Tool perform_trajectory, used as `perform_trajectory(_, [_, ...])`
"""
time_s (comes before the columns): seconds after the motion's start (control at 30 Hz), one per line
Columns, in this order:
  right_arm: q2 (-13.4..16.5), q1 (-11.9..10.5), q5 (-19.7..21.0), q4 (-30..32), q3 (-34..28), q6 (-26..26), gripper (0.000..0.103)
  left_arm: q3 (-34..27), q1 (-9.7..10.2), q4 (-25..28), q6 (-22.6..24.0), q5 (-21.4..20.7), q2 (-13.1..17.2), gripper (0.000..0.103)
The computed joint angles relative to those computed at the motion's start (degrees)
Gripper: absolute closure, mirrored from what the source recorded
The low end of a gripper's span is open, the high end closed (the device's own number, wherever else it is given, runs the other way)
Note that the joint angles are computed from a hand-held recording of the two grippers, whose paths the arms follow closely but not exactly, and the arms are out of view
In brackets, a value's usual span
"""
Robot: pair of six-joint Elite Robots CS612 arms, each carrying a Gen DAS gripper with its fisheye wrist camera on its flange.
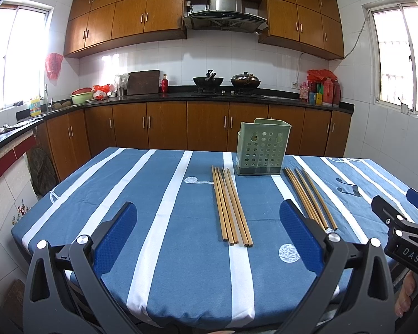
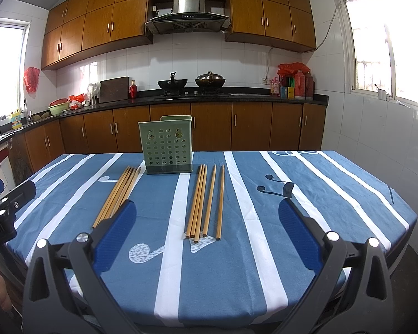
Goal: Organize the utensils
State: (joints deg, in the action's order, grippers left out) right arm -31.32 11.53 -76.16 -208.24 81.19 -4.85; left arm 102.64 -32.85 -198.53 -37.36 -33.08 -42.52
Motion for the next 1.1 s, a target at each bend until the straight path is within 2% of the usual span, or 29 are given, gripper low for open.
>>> perform_trajectory(0.43, [0.32,0.0,-0.07,0.42,-0.35,0.21,0.004,-0.29,0.05,0.73,-0.58,-0.1,0.09,0.002])
perform_trajectory(0.67, [0.68,0.02,-0.54,2.13,-1.17,1.03,0.004,-0.77,0.26,3.16,-2.36,-0.49,0.07,0.002])
perform_trajectory(0.83, [1.42,0.17,-2.03,3.98,-2.73,1.32,0.004,-0.77,0.91,7.25,-5.75,-1.4,-0.25,0.002])
perform_trajectory(0.97, [2.27,0.09,-3.54,8.41,-5.49,2.57,0.005,-0.69,2.13,10.85,-8.85,-4.4,-0.97,0.002])
perform_trajectory(1.1, [3.59,-0.22,-3.28,17.65,-10.29,5.61,0.022,-0.98,3.65,13.56,-11.15,-7.55,-1.3,0.002])
